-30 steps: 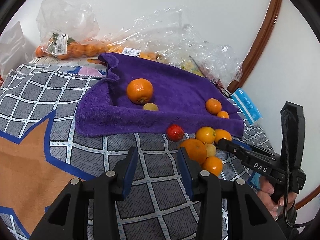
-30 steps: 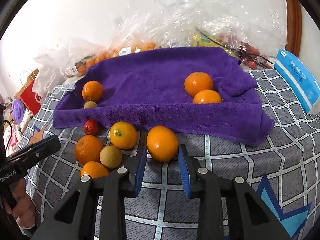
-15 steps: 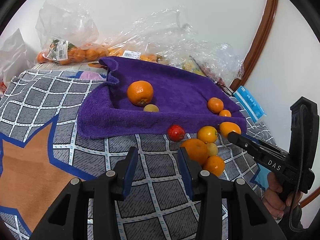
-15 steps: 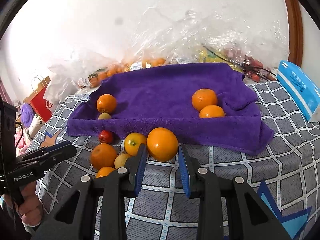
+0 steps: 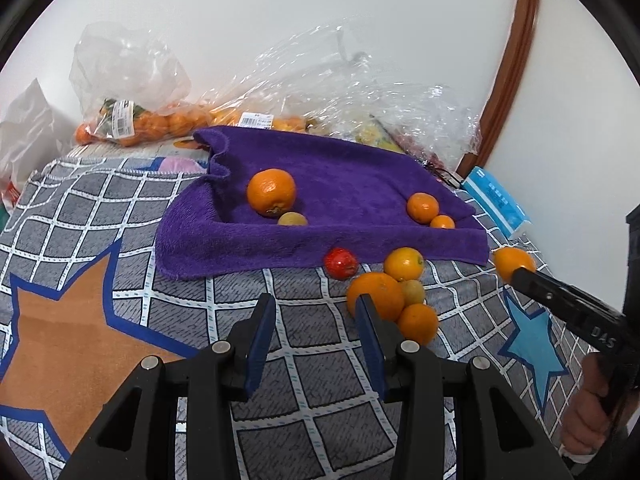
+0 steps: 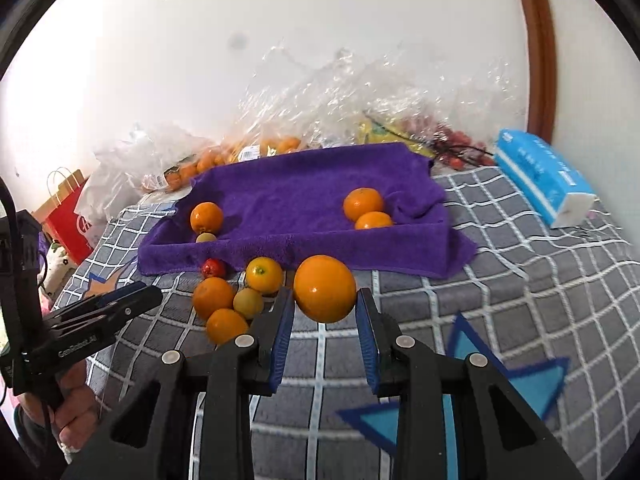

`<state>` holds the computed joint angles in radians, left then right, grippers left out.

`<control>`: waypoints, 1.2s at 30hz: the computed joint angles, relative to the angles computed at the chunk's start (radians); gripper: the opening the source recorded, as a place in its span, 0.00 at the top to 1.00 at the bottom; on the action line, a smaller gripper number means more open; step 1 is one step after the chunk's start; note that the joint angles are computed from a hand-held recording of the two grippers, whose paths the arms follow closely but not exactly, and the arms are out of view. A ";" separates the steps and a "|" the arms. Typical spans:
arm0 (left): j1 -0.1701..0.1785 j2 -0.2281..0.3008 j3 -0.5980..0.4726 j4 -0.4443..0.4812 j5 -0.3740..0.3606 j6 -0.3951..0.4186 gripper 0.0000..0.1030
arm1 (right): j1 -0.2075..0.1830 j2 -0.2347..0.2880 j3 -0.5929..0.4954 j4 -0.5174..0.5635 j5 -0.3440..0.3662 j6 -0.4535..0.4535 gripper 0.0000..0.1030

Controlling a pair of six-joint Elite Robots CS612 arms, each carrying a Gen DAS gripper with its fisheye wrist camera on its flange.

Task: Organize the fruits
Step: 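Carry the held orange with the right tool toward the towel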

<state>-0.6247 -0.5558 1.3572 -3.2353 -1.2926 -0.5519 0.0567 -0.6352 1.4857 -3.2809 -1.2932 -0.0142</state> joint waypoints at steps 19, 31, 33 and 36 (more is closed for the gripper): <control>-0.007 -0.004 0.017 -0.038 -0.023 0.024 0.63 | -0.013 -0.045 0.103 -0.085 -0.049 0.084 0.70; -0.026 -0.029 -0.015 0.097 -0.012 0.004 0.63 | -0.025 -0.046 0.114 -0.110 -0.063 0.041 0.70; -0.025 -0.023 -0.033 0.130 -0.013 -0.012 0.63 | -0.027 -0.041 0.109 -0.104 -0.052 0.041 0.70; -0.019 -0.011 -0.060 0.173 -0.027 -0.046 0.63 | -0.029 -0.036 0.105 -0.106 -0.044 0.040 0.70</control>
